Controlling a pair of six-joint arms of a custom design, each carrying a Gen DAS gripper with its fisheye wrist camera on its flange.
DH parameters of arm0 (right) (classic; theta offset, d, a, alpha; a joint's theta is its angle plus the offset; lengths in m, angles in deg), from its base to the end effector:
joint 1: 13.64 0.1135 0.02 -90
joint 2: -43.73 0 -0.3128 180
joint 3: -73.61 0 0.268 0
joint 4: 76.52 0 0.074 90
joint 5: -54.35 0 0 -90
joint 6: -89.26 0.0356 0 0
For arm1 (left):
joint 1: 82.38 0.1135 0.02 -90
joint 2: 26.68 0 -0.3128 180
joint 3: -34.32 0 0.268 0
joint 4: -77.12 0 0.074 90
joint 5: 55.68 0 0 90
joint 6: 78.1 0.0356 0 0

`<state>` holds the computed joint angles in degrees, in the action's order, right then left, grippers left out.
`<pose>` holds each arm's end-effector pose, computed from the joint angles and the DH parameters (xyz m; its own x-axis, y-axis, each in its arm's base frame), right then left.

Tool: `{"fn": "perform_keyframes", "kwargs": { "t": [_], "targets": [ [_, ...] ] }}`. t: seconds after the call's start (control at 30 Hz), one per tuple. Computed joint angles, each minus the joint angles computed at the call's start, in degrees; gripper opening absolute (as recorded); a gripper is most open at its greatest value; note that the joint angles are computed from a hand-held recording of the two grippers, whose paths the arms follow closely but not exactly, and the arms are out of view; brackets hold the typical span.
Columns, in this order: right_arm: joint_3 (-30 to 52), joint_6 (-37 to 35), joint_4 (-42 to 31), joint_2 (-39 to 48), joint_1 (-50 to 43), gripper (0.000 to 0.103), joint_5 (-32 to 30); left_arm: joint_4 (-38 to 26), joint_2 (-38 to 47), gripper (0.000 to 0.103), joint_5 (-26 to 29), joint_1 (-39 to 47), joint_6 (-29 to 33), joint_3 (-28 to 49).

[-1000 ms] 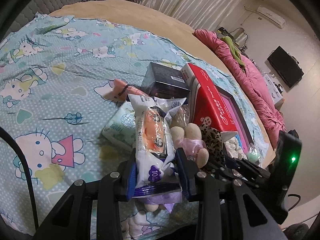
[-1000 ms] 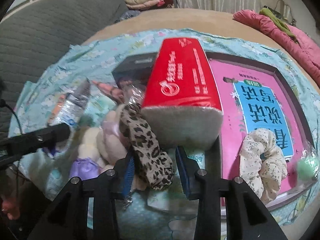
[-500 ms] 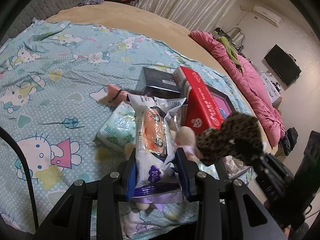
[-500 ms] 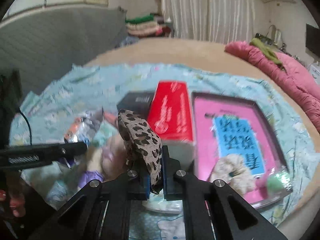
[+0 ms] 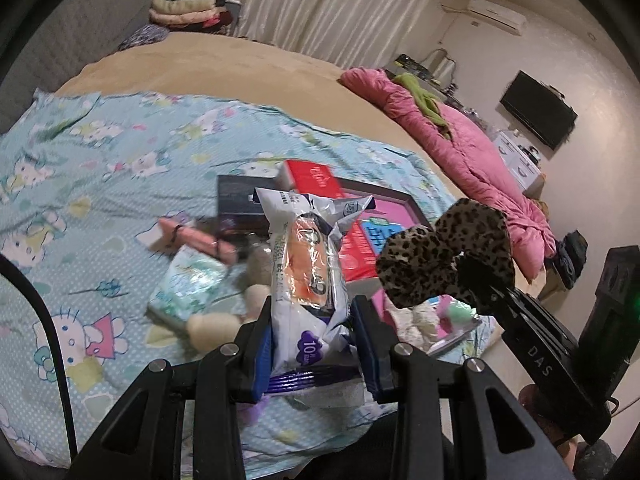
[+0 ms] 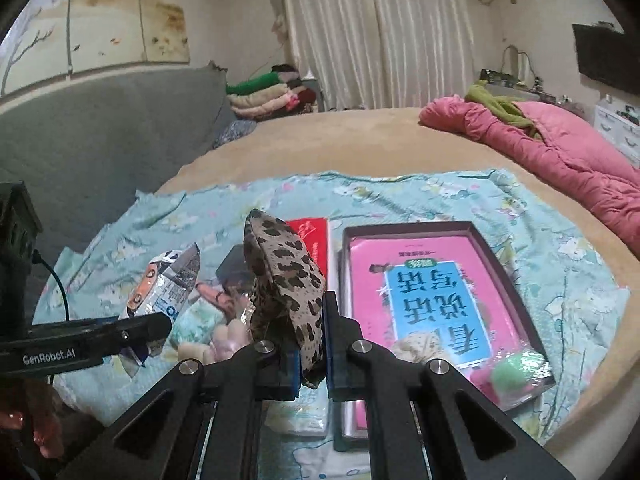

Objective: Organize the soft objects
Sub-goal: 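Lift and carry the wipes packet and leopard scrunchie over the pink book tray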

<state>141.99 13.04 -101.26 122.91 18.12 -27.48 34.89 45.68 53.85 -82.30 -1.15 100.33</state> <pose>0.2692 0.1607 0.3070 -0.5807 -0.0822 -0.8100 -0.2928 0.9494 0.1136 0.2627 -0.0115 0.3013 -0.7802 -0.2139 -0.5879 0.0448 0.9182 -0.3936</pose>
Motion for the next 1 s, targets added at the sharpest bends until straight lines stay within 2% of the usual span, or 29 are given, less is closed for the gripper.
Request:
{"fn": "perform_keyframes", "kwargs": {
  "t": [0.4, 0.73, 1.0],
  "targets": [
    [-3.6, 1.3, 1.2, -5.8, -9.5, 0.008, -3.4, -0.2, 4.4, 0.037, -8.7, -15.0, -3.2, 6.5],
    [-5.5, 2.8, 1.0, -8.3, -17.1, 0.008, -7.0, -0.2, 11.3, 0.037, -12.6, -22.3, -3.9, 12.2],
    [-6.6, 4.8, 0.3, -7.2, -21.1, 0.008, -7.7, 0.4, 16.6, 0.037, -13.1, -24.9, -3.5, 14.3]
  ]
}}
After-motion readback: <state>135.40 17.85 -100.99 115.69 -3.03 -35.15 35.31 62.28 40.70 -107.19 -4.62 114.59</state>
